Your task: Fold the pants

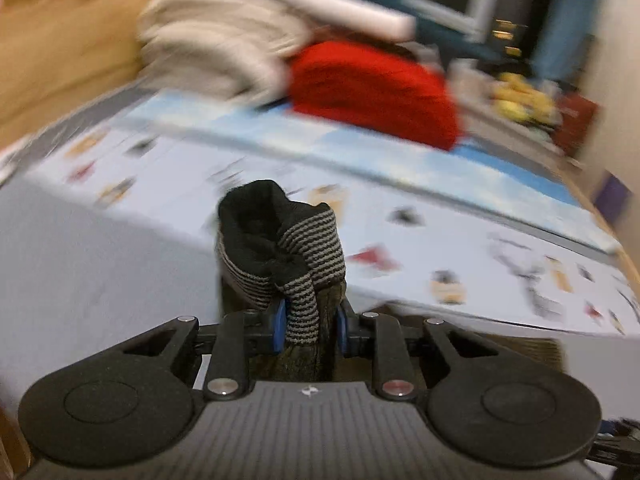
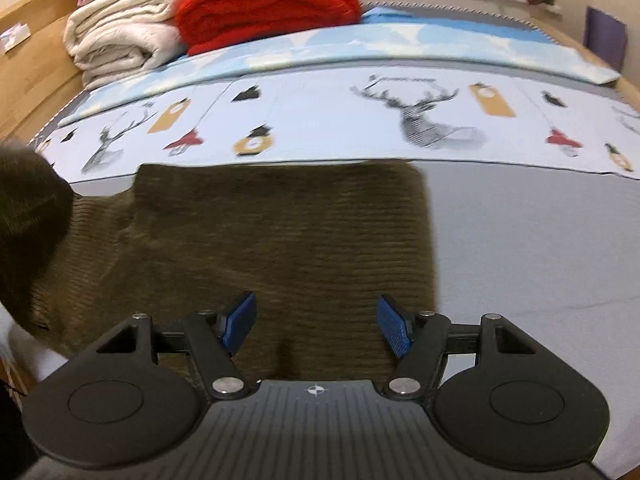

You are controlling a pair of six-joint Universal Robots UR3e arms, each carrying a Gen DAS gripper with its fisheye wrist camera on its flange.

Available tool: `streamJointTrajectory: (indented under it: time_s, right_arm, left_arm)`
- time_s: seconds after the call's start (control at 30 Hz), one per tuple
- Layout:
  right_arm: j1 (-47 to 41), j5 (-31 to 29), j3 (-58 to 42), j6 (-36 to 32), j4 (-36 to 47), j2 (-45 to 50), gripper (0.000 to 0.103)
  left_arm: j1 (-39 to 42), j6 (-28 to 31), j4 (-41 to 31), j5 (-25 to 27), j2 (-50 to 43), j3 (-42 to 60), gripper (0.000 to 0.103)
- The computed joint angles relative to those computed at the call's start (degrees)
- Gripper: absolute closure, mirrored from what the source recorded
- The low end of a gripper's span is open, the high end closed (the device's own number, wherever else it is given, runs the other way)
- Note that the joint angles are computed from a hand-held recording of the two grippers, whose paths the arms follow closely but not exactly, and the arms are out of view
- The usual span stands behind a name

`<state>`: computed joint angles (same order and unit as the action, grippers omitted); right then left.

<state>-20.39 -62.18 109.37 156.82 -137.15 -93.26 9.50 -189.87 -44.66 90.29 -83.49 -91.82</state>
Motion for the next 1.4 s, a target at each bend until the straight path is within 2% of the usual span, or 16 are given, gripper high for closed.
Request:
streamJointTrajectory:
  time_s: [0.1,0.23,0.37,0.43,0.5,0.57,0.7,0.8,0.87,0.97,1.03,1.1,1.2,1.3,1.37,1.4]
  right_arm:
    - [-3.2,0.3,0.0,0.2,0.3,-0.2,0.035]
    - [-8.1,-1.2,0.3,5.9,-3.3,-0.1,0.035]
    - [-13.6,-4.5,2.2,14.6,-7.8,0.4,0.035]
    - [-16.8,-3.7,3.2,17.7,-7.7,0.2,0.035]
    - [-19.2,-2.1,4.5,18.3,-7.4,-0.6,0.035]
    - [-21.2,1.4,6.3,16.3,-6.2,-2.5,0.034]
    - [-24.1,12.5,7.7,7.0,2.0,-5.6,0.027]
    - [-21.9,16.5,5.8,2.3,7.5,-4.4,0.024]
    - [-19.8,17.5,4.1,0.9,10.9,-2.8,0.019]
    - [-14.2,12.8,1.5,2.5,12.6,0.4,0.017]
    - [-10.2,7.9,1.7,6.7,7.4,2.2,0.011]
    - [-8.3,6.1,1.7,8.8,5.8,3.0,0.006]
    - [-6.1,3.2,2.8,12.5,1.2,3.3,0.007]
    - [-4.6,1.8,4.9,15.2,-3.6,2.7,0.021]
    - [-3.7,0.7,6.4,15.6,-7.2,1.8,0.038]
    - [-3.2,0.1,6.9,15.8,-8.8,1.5,0.042]
  left_arm:
    - [-13.0,-1.1,2.5,4.3,-8.5,9.7,0.078]
    - [-28.4,-0.9,2.8,7.4,-21.5,23.5,0.079]
    - [-41.1,4.6,2.3,12.0,-34.5,32.0,0.075]
    - [-43.6,7.0,-2.1,9.3,-39.5,35.4,0.055]
    - [-43.6,6.2,-3.1,5.8,-40.1,34.0,0.055]
    - [-42.6,4.2,1.9,5.5,-36.8,27.4,0.049]
    - [-34.9,2.9,10.4,0.3,-24.2,9.4,0.046]
    - [-26.6,5.6,11.7,-3.6,-15.0,-1.6,0.050]
    - [-20.7,6.4,12.9,-7.0,-9.5,-9.5,0.061]
    - [-13.7,7.7,14.6,-10.9,-4.9,-20.4,0.063]
    - [-11.4,7.6,18.9,-11.6,-4.7,-27.4,0.071]
    - [-13.3,8.7,20.6,-9.7,-6.4,-25.7,0.070]
    - [-13.3,10.8,23.3,-11.8,-6.3,-26.7,0.070]
    - [-13.8,12.9,26.3,-11.6,-5.9,-28.7,0.070]
    - [-12.9,13.4,27.2,-12.8,-4.7,-30.1,0.069]
    - [-12.3,13.4,27.4,-13.5,-5.0,-30.0,0.069]
